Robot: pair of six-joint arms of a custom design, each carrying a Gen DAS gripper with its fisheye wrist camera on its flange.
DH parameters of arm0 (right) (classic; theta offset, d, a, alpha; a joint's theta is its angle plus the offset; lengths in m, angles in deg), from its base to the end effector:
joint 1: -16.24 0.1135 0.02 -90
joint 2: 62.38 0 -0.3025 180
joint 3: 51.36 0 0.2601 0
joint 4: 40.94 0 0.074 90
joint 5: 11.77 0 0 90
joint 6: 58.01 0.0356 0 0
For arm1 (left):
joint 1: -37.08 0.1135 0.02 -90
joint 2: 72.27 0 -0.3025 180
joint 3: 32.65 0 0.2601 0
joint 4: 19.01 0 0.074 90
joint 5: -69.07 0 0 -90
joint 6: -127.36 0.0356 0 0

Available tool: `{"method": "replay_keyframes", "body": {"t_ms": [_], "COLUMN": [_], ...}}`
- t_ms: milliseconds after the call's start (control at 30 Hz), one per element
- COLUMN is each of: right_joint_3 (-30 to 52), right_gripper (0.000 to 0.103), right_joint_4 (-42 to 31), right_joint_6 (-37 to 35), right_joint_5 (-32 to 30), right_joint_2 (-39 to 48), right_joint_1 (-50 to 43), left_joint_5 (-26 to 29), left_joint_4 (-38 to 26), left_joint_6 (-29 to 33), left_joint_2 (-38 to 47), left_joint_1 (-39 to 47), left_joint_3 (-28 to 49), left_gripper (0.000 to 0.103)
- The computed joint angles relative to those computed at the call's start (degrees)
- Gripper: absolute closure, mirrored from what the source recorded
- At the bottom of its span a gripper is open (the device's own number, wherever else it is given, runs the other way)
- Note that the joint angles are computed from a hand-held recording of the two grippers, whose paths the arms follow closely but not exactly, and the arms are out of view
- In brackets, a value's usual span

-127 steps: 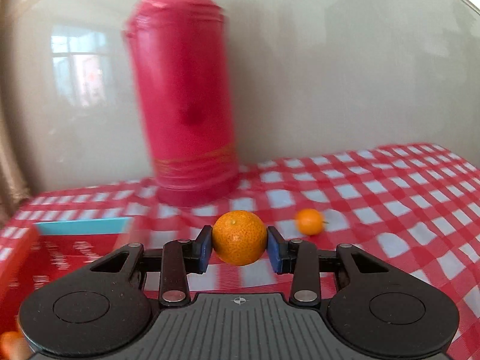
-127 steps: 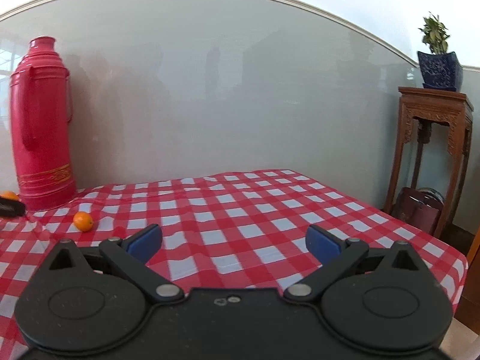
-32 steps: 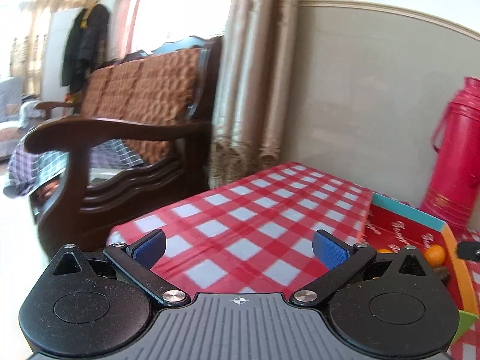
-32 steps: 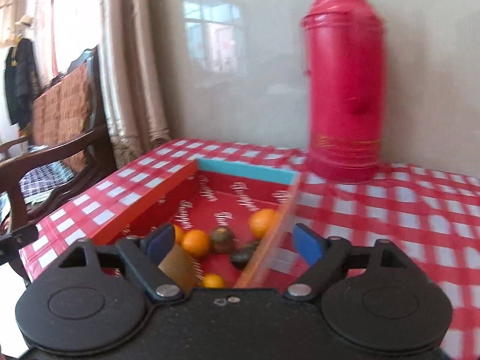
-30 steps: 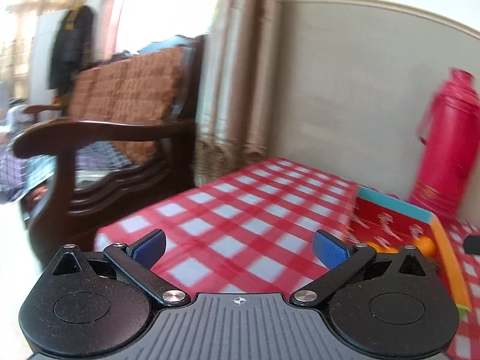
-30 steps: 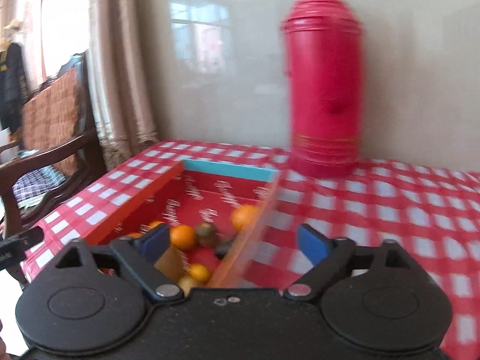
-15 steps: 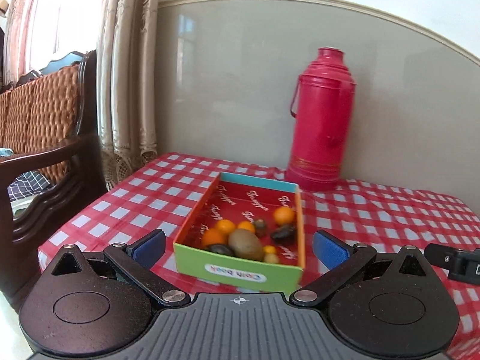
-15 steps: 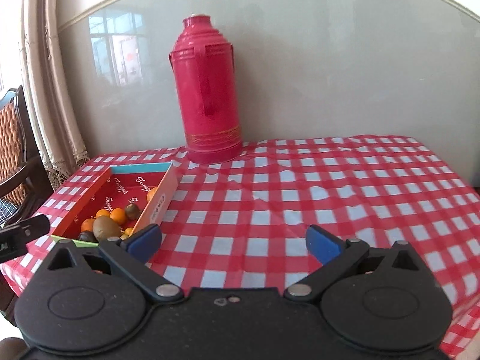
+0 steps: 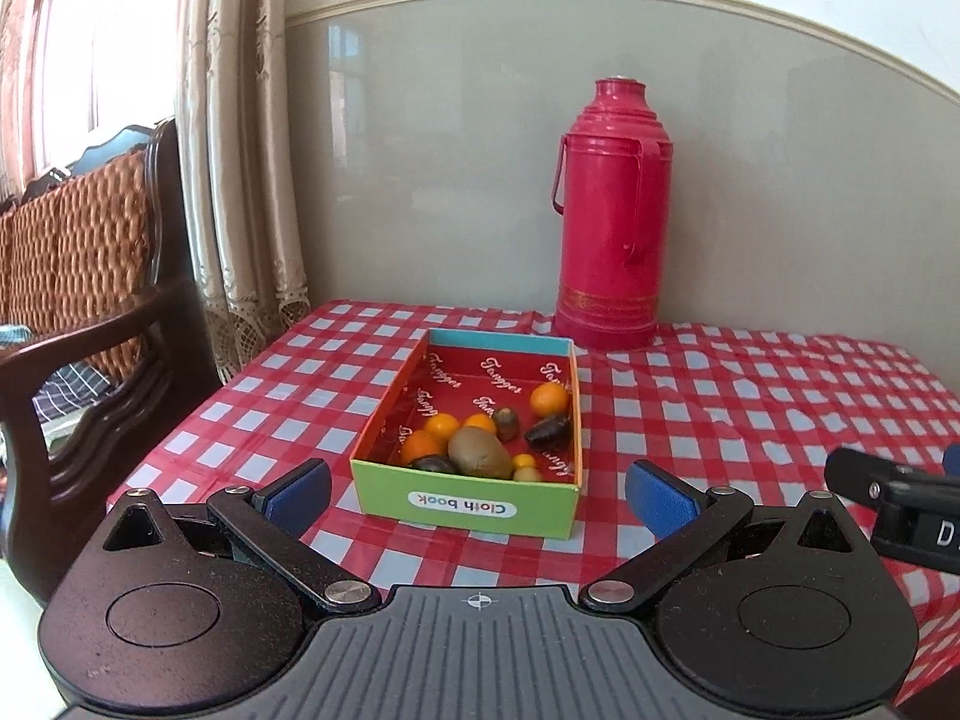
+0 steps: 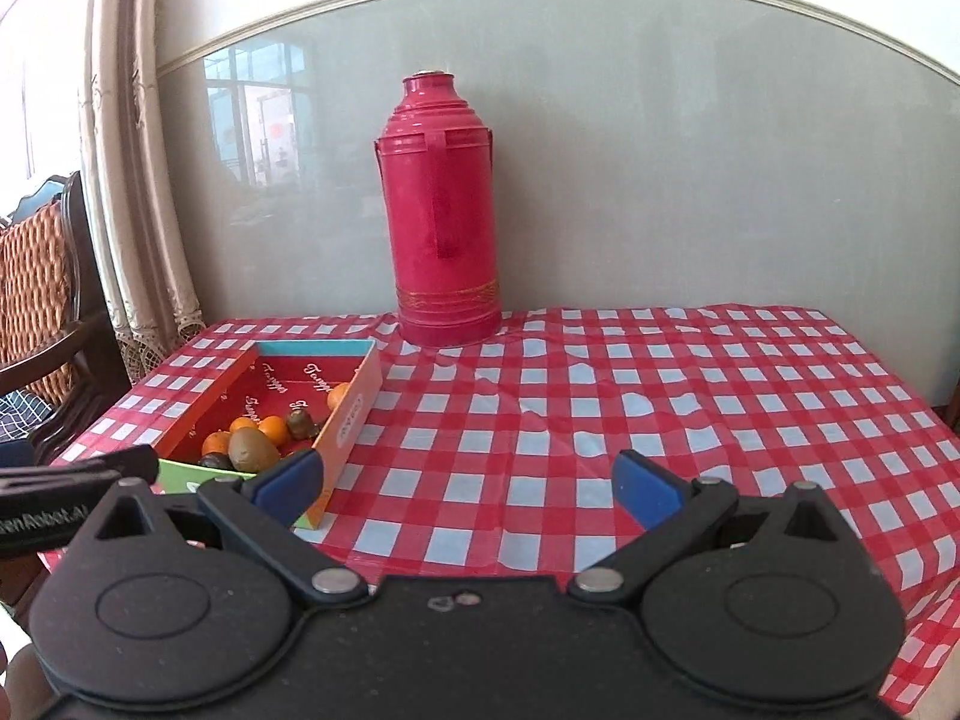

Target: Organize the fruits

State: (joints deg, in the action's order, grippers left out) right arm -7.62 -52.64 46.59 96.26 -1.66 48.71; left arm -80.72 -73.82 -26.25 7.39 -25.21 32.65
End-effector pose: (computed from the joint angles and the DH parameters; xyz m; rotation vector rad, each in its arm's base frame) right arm 0.1877 0.1064 0.2496 -0.1274 2.0458 0.1862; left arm 0.1437 -0.2073 0.2607 -0.2408 2.0524 0.2009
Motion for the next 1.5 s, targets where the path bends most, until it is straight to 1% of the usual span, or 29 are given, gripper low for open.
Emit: {"method": "replay_keyframes", "body": {"t_ms": [67, 400, 767, 1500], "right_joint_3": [-0.19, 0.02, 0.10, -0.03], "right_gripper": [0.006, 0.006, 0.006, 0.006], "right_joint_4": [0.13, 0.65, 1.16, 1.60], "right_joint_6": [0.23, 0.47, 0.37, 0.59], "right_joint_5": [-0.02, 1.46, 0.72, 1.19], "right_joint_2": [-0.03, 1.33, 1.90, 1.88], "right_joint_1": [0.32, 2.58, 2.50, 3.51], "left_joint_5": [-0.14, 0.63, 0.37, 0.98], "left_joint_4": [-0.92, 0.36, 0.66, 1.10], "left_joint_6": [-0.40, -0.41, 0.11, 0.08], "left_joint_2": [0.50, -0.59, -0.74, -0.73], "left_joint_1": [-0.22, -0.14, 0.26, 0.88], "left_joint_3": [0.34, -0.71, -0.57, -0.58], "left_gripper": [0.000, 0.000, 0.000, 0.000]}}
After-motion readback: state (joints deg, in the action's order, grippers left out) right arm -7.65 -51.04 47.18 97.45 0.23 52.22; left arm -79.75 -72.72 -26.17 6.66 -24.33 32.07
